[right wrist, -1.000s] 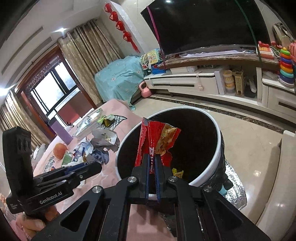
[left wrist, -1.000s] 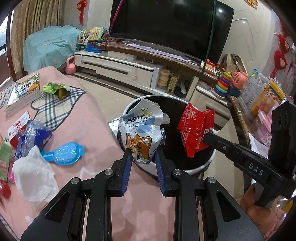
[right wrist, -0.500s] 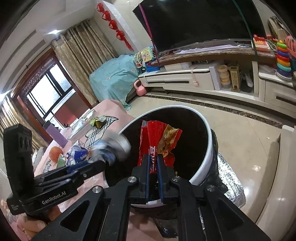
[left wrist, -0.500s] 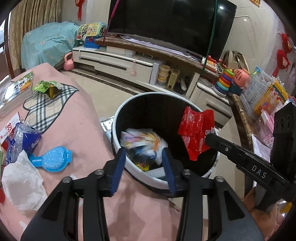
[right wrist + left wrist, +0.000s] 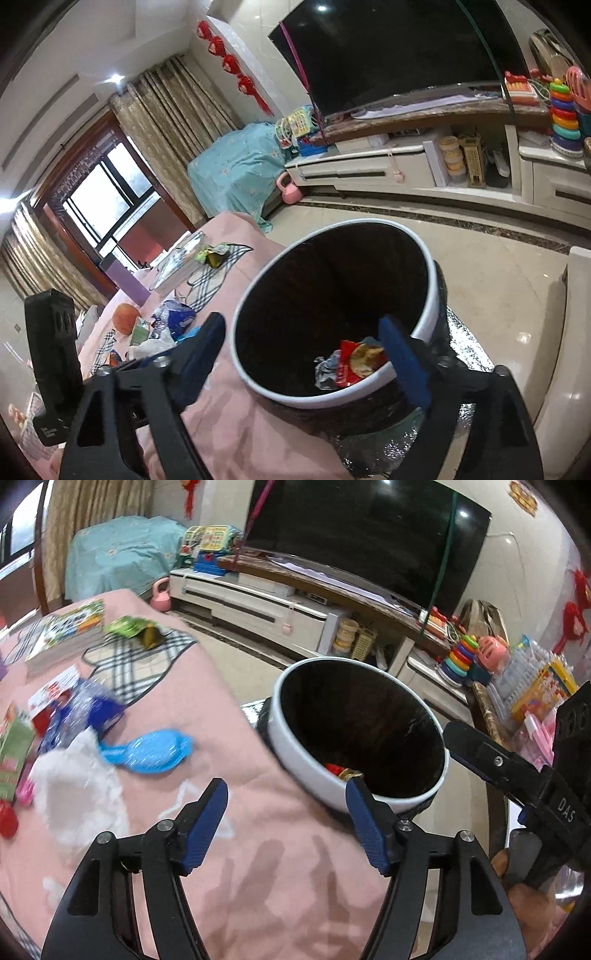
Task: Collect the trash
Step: 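Return both open tools to the table toward the orange wrapper and tissue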
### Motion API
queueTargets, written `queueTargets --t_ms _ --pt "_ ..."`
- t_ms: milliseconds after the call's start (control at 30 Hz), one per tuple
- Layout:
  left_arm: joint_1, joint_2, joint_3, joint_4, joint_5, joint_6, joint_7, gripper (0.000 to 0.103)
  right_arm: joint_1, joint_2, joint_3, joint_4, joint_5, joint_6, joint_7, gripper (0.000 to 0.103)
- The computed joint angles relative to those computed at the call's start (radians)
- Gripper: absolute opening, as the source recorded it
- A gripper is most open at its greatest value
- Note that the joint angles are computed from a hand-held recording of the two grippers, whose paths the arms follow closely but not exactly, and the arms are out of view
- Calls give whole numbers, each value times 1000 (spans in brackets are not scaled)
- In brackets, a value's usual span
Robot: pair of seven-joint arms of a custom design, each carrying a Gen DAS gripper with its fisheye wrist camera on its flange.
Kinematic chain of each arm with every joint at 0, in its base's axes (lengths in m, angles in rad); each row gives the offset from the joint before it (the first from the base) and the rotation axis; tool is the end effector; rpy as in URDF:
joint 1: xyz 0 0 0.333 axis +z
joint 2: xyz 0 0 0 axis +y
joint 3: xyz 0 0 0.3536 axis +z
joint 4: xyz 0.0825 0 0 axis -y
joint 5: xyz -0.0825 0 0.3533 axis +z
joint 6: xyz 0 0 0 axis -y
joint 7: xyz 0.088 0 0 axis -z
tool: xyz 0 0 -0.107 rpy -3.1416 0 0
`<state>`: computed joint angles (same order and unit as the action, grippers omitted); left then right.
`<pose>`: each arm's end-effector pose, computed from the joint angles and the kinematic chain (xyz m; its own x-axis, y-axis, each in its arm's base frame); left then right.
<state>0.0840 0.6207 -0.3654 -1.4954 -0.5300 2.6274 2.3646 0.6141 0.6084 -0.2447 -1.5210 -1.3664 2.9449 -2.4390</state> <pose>0.7317 -0.1289 0.4260 -0.5786 -0.7894 0.2050 -0.6810 0.3294 -0.6540 0.6322 0.3579 0.4058 -0.2178 -0.8353 -0.5049 -0.4692 0.5432 -0.6962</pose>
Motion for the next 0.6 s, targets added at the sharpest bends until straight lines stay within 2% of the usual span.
queueTargets --t_ms 300,600 --pt "83 -59 -9 -106 -88 46 41 71 31 51 10 71 110 -13 -127 95" --pt "139 -102 9 -177 -177 94 101 75 57 132 26 185 322 -18 -372 98"
